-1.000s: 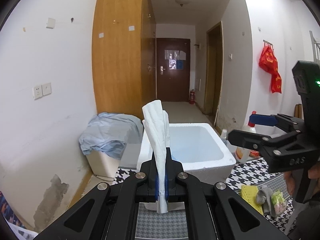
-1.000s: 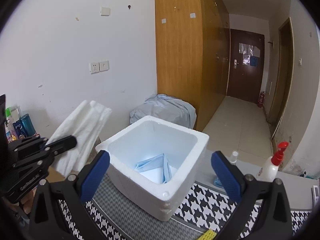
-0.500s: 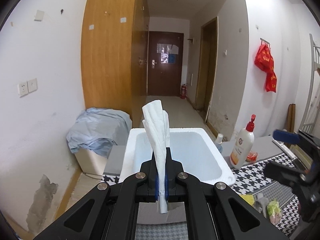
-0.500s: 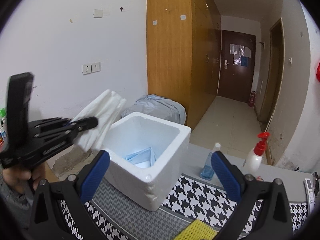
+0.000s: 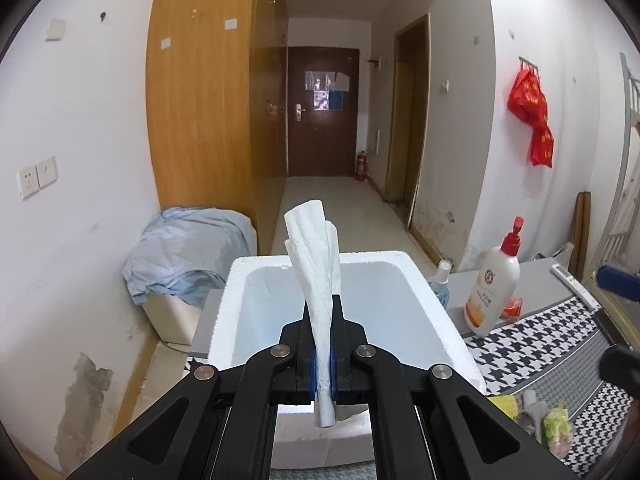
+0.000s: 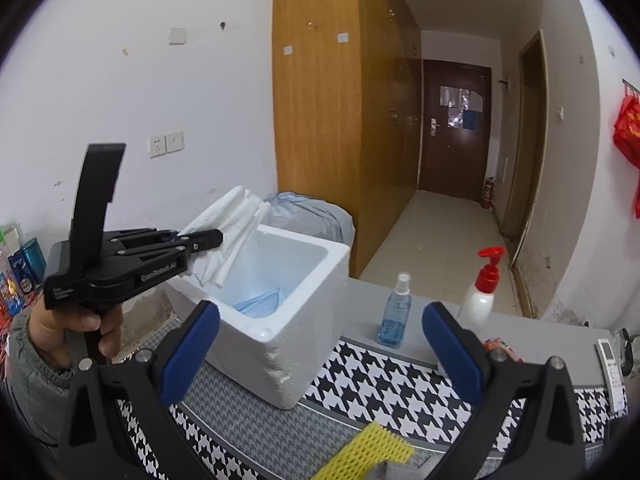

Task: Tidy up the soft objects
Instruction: 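Lower the white wipe into the foam box and open the left gripper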

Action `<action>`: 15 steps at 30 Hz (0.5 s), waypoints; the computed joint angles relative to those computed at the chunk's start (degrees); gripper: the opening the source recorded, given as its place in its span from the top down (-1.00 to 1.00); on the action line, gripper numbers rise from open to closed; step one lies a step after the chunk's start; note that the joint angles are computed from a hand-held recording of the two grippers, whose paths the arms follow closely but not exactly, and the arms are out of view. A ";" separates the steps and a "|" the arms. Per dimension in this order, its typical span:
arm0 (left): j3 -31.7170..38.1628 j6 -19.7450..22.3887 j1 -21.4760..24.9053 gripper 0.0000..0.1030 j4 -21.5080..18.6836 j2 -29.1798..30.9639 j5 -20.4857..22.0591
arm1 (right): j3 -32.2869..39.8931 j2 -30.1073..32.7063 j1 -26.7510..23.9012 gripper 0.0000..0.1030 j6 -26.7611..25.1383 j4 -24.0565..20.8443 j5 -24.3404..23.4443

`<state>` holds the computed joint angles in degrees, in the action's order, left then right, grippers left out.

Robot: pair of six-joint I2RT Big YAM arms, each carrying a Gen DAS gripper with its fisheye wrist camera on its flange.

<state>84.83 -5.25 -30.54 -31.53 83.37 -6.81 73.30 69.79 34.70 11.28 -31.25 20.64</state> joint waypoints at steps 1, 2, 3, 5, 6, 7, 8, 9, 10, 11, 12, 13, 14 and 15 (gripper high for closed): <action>0.58 -0.22 -0.02 0.92 -0.54 0.46 0.27 | -0.28 -0.30 -0.15 -0.99 0.17 0.05 0.15; 1.06 -0.34 -0.02 0.92 -1.10 0.93 0.42 | -0.52 -0.55 -0.18 -0.99 0.27 0.08 0.45; 1.54 -0.11 0.08 0.91 -1.66 1.32 0.50 | -0.82 -0.83 -0.32 -0.99 0.32 0.04 0.72; 2.84 0.76 0.18 0.90 -3.35 2.48 1.15 | -1.32 -1.28 -0.64 -0.99 0.68 -0.02 0.78; 3.45 0.53 0.35 0.87 -4.01 3.06 1.76 | -1.61 -1.52 -0.76 -0.99 0.92 -0.03 0.66; 3.96 0.35 0.42 0.73 -4.65 3.56 2.01 | -1.89 -1.70 -0.95 -0.99 1.11 -0.06 0.44; 4.30 0.28 0.44 0.60 -5.11 3.99 2.01 | -2.19 -1.90 -1.09 -0.99 1.23 0.01 0.45; 4.49 0.49 0.30 0.20 -5.46 4.31 1.23 | -2.48 -2.10 -1.22 -0.99 1.38 0.18 0.64; 4.40 0.92 0.22 -0.21 -5.45 4.35 0.46 | -2.70 -2.27 -1.42 -0.99 1.65 0.26 0.71; 3.87 0.90 0.02 -0.34 -4.56 4.13 -0.34 | -2.88 -2.45 -1.64 -0.99 1.81 0.30 0.64; 3.29 1.02 -0.18 -0.43 -3.70 3.80 -0.86 | -3.06 -2.68 -1.77 -0.99 1.84 0.39 0.68; 3.08 1.11 -0.26 -0.46 -3.36 3.56 -0.86 | -3.19 -2.87 -1.95 -0.99 1.78 0.47 0.68; 2.75 0.65 -0.32 -0.50 -3.05 3.21 -0.86 | -3.20 -2.98 -2.08 -0.99 1.66 0.39 0.63; 2.27 0.16 -0.46 -0.68 -2.50 2.77 -1.25 | -3.21 -3.06 -2.19 -0.99 1.52 0.34 0.68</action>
